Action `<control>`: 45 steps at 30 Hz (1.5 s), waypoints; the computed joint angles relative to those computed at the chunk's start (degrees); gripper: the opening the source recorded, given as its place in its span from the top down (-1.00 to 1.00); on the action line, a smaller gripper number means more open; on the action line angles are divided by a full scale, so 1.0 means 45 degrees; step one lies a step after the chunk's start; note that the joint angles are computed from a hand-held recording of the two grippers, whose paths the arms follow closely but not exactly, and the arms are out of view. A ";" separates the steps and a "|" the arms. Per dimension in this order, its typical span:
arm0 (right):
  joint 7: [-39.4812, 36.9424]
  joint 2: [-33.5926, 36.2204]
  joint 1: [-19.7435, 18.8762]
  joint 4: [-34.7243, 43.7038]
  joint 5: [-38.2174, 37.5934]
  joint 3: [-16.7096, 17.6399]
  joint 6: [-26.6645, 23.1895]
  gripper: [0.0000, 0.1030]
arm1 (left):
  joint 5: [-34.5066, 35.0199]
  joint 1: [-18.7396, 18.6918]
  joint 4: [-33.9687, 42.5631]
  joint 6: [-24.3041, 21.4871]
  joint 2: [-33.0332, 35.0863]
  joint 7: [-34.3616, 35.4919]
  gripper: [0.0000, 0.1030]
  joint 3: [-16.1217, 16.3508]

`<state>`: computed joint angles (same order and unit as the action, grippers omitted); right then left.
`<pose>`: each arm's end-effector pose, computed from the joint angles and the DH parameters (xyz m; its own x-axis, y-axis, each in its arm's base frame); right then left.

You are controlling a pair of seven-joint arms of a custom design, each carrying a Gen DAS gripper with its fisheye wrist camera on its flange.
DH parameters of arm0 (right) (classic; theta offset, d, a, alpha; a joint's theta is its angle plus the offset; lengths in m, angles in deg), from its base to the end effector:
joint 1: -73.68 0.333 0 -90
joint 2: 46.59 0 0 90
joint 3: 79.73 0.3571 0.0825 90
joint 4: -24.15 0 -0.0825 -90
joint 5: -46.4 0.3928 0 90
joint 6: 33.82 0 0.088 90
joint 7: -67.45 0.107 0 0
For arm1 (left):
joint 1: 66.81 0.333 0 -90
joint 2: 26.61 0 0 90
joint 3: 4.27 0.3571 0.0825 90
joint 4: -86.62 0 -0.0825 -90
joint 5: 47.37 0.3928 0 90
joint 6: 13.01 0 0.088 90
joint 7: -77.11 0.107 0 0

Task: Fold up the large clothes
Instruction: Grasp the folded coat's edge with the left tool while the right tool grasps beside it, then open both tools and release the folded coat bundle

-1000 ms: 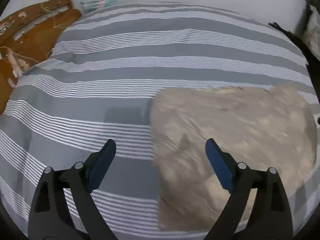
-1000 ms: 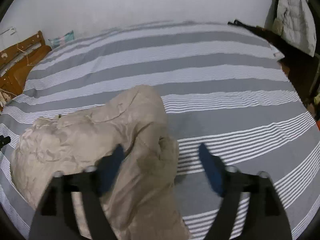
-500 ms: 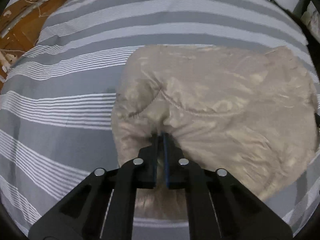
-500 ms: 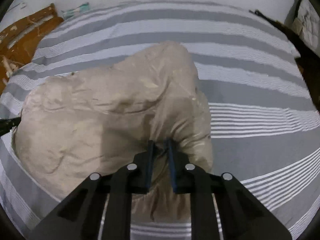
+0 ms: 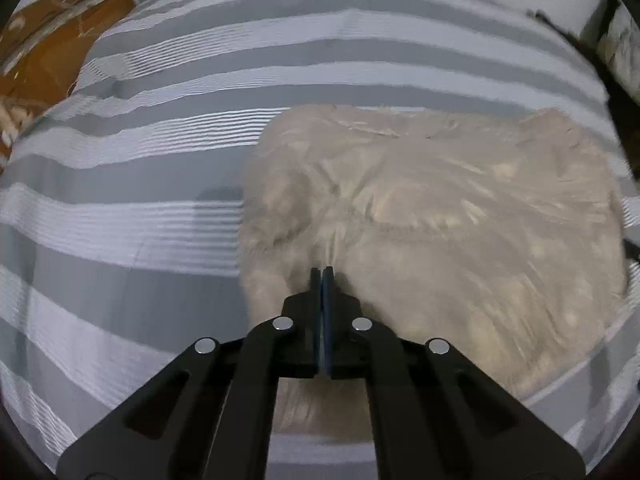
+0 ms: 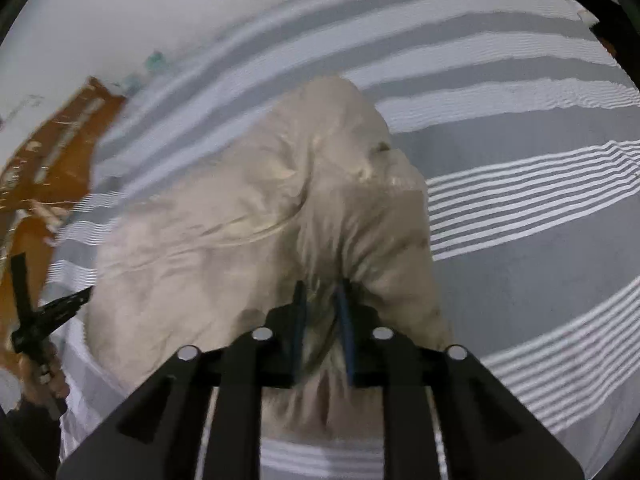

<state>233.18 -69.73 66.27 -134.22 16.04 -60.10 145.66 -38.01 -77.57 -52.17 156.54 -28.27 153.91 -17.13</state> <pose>0.3845 0.1319 0.4341 -0.3708 -0.8442 -0.3870 -0.6214 0.5352 -0.5722 0.4818 -0.2232 0.4164 -0.3312 -0.9435 0.0062 -0.7962 0.2759 -0.5384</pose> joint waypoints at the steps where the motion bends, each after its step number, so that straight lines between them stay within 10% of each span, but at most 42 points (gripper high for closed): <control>1: 0.0103 -0.0374 0.0062 -0.0219 0.0005 0.0129 -0.0002 0.32 | -0.1426 -0.0211 -0.0438 0.0196 -0.0382 0.1044 0.88 0.0096; 3: 0.0208 -0.1303 0.0195 -0.0448 -0.0145 0.0724 -0.1034 0.30 | -0.3882 -0.0874 -0.1410 0.0672 -0.1170 0.3024 0.83 0.0418; 8: -0.0135 -0.0996 0.1303 0.0098 -0.0759 0.0695 -0.3604 0.30 | -0.4392 -0.0885 -0.2184 0.1006 -0.1200 0.3397 0.82 0.0009; 15: -0.0350 0.0902 0.2690 0.0876 -0.1095 -0.0574 -0.4826 0.36 | 0.1119 0.0352 -0.1314 0.0461 0.0361 -0.1184 0.85 -0.0954; 22: 0.0071 0.2065 0.3428 0.1861 -0.1950 -0.1495 -0.5483 0.36 | 0.3749 -0.1045 -0.0293 0.0007 0.1271 -0.3119 0.85 0.0658; 27: 0.0027 0.0958 0.4470 0.1425 -0.1227 -0.2128 -0.5483 0.29 | 0.3079 -0.1087 -0.1304 -0.0137 -0.0004 -0.3150 0.80 0.0266; 31: 0.1651 -0.1052 0.3924 0.0225 -0.1758 -0.1377 -0.4994 -0.50 | 0.7114 0.0513 -0.1987 -0.0217 -0.1377 -0.6918 -0.92 -0.0928; 37: 0.2522 -0.1982 0.3467 0.0045 -0.2357 -0.0837 -0.5897 -0.83 | 0.4777 0.0431 -0.2219 0.0244 -0.1944 -0.5809 -0.94 -0.1041; 45: 0.3526 -0.1639 0.3621 0.0804 -0.3648 -0.0435 -0.8256 -0.93 | 0.6850 0.1786 -0.1290 0.0046 -0.1159 -0.7516 -0.94 -0.1907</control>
<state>249.05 -77.11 82.57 -130.60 -0.38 -62.06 108.50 -7.18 -69.54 -57.97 156.75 -33.49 120.09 -25.71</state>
